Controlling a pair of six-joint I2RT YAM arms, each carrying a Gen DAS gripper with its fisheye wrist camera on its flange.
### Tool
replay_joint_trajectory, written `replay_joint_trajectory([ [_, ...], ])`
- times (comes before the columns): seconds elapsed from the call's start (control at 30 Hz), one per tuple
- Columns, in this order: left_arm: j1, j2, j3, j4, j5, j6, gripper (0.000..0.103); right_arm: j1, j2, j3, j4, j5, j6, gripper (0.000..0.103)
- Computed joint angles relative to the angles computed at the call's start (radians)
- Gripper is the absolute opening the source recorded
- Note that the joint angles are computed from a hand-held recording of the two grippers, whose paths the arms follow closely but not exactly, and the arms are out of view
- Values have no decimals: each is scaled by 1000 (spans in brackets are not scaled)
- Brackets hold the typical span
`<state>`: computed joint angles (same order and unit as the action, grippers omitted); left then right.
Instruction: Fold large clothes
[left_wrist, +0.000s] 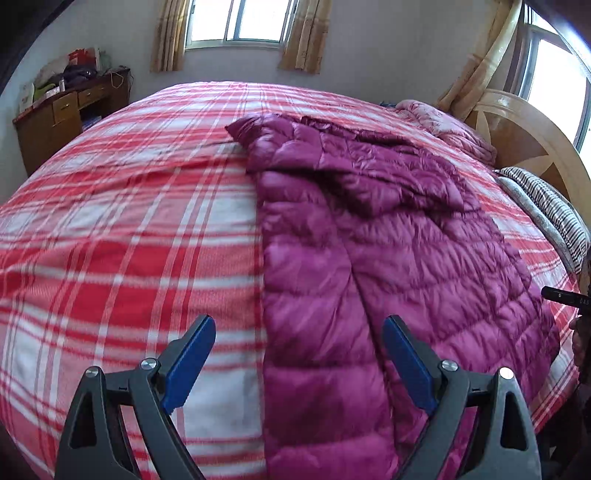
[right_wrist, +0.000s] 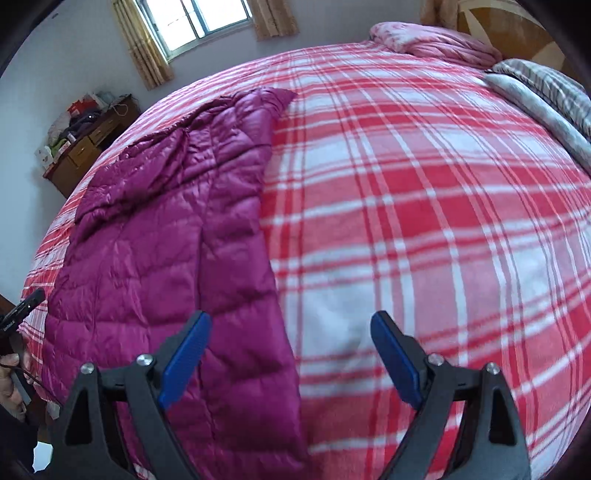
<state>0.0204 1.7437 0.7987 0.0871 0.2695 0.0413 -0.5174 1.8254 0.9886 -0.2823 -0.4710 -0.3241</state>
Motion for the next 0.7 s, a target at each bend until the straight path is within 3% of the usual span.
replay_joint_trajectory([
  [0.13,14,-53,-143,88,-12,38,92,-54,-40,-101,58,-36,6,90],
  [0.37,-4,-143,-267,115,9,48,92,-49,-108,-207,61,-54,3,91],
  [0.47,-29,-148,-292,129,4,49,92,-36,-122,-241,62,-73,4,85],
  [0.53,-45,-150,-290,116,-4,37,92,1,-149,-283,100,-28,5,76],
  [0.57,-45,-153,-288,102,4,35,92,14,-161,-297,111,-7,1,62],
  [0.6,-45,-165,-292,85,5,34,87,14,-177,-314,115,-5,-5,42],
  [0.63,-45,-183,-294,60,5,35,64,-2,-174,-307,86,-45,-26,33],
  [0.67,-36,-200,-292,26,19,43,47,-29,-157,-284,29,-118,-57,17],
  [0.7,-15,-208,-282,-18,59,53,17,-44,-156,-285,13,-155,-70,15],
])
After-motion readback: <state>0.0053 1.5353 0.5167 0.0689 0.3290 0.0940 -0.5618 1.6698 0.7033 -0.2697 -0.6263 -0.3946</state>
